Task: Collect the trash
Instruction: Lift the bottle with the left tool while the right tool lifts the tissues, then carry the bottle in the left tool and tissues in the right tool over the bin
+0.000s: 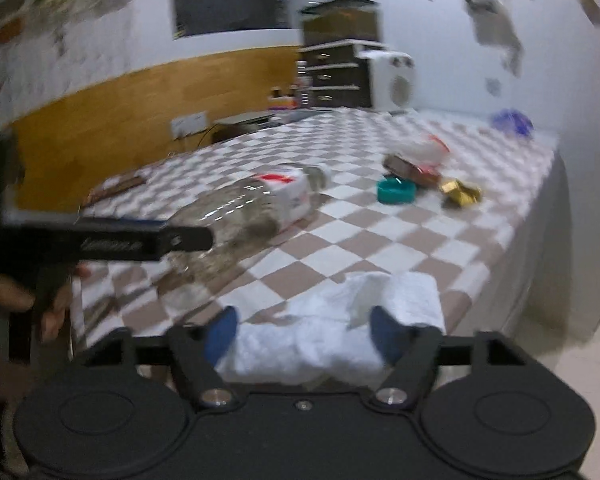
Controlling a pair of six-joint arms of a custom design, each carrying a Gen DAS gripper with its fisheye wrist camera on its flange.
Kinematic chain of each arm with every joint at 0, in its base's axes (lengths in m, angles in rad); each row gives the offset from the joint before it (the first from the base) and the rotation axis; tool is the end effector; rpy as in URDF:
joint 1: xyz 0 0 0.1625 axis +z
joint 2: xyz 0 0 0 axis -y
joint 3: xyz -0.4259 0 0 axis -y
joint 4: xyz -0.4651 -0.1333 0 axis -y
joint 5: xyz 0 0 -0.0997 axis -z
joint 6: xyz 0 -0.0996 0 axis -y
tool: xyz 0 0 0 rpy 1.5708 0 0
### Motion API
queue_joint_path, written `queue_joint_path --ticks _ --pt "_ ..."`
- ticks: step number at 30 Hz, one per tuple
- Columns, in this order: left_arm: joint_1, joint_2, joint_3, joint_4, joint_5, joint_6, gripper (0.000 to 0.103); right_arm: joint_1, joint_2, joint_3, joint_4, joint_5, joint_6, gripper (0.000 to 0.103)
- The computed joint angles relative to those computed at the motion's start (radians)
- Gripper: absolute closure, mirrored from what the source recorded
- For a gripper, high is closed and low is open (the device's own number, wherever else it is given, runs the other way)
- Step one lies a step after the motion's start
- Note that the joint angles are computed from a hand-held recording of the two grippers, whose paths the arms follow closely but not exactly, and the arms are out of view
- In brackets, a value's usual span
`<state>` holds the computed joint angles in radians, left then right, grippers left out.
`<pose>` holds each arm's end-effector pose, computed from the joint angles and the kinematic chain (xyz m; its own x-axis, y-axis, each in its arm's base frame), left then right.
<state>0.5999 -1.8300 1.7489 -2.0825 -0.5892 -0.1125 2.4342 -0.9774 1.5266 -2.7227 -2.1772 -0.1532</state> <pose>-0.2643 -0.4426 0.6216 -0.7696 0.1426 -0.6225 0.6020 0.4873 -0.6326 0.6300 -0.4379 0.2619 -0.6749 -0.4914 0.5505 -0.7378 0.4658 -0.4886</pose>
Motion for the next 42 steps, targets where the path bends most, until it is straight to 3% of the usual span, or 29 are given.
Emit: queue_joint_path --ticks 6,9,11,14,18,22,25,28,30,42 --pt "0.006 0.000 -0.001 -0.007 -0.009 0.007 0.043 0.013 0.031 -0.038 0.059 -0.107 -0.167 0.011" --pt "0.005 0.000 0.000 -0.008 -0.008 0.008 0.043 -0.005 0.033 -0.054 0.111 -0.116 -0.155 0.012" --pt "0.006 0.001 0.002 -0.014 -0.008 0.014 0.042 -0.025 0.020 -0.044 0.112 -0.079 -0.143 0.013" --pt "0.008 0.007 0.001 -0.022 -0.005 0.021 0.041 -0.043 -0.001 -0.021 0.092 -0.019 -0.105 0.029" --pt "0.015 0.029 -0.008 -0.022 0.002 0.024 0.032 -0.040 -0.003 0.001 0.035 -0.020 -0.093 0.053" --pt "0.030 0.051 -0.019 -0.026 -0.004 0.021 0.031 -0.030 0.013 0.004 -0.014 -0.076 -0.060 0.076" --pt "0.043 0.072 -0.027 -0.044 0.002 0.020 0.031 -0.017 0.031 -0.011 -0.018 -0.136 -0.016 0.085" --pt "0.056 0.092 -0.036 -0.066 0.003 0.018 0.032 -0.008 0.044 -0.024 -0.015 -0.164 0.001 0.088" --pt "0.060 0.097 -0.039 -0.073 0.004 0.006 0.041 -0.005 0.044 -0.025 -0.013 -0.161 0.021 0.088" --pt "0.006 0.035 0.005 -0.045 0.007 -0.015 0.042 0.003 0.033 -0.016 -0.019 -0.172 0.105 0.089"
